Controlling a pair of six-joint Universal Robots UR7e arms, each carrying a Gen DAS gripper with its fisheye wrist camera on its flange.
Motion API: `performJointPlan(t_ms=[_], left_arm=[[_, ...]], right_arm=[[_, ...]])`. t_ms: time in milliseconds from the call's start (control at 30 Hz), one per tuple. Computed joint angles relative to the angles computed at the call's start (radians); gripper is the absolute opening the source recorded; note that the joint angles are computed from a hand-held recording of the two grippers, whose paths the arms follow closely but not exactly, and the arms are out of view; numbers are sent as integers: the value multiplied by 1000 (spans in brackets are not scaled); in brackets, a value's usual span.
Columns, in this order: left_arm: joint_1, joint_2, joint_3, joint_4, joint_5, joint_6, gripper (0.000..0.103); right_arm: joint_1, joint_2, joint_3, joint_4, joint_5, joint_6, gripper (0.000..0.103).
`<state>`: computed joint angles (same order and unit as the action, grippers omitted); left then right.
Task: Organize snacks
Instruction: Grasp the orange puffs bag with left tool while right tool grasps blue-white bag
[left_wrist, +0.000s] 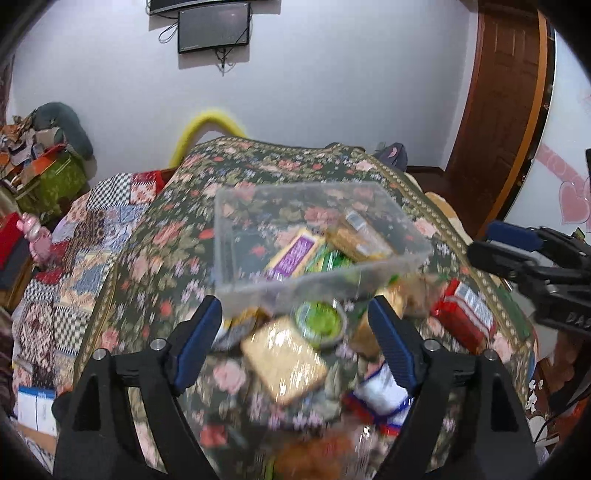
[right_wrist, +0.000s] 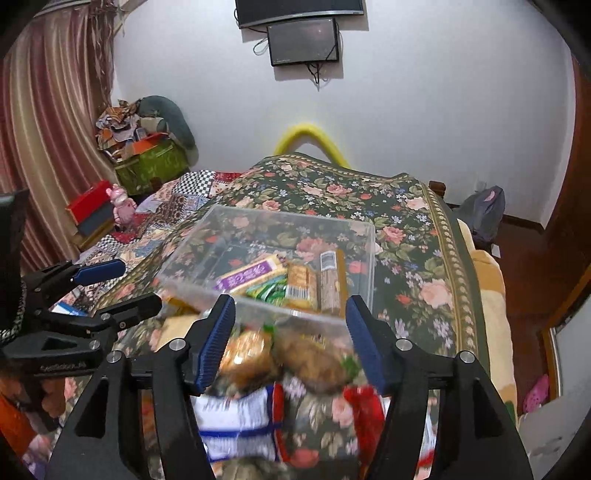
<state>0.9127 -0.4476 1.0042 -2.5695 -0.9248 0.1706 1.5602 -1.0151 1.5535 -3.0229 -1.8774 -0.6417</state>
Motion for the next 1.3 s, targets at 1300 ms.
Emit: performJointPlan(t_ms=[1300], left_arm=[[24, -118, 403, -84, 54, -137, 81]], right_arm=[[-40, 38, 147, 53, -100, 65, 88]])
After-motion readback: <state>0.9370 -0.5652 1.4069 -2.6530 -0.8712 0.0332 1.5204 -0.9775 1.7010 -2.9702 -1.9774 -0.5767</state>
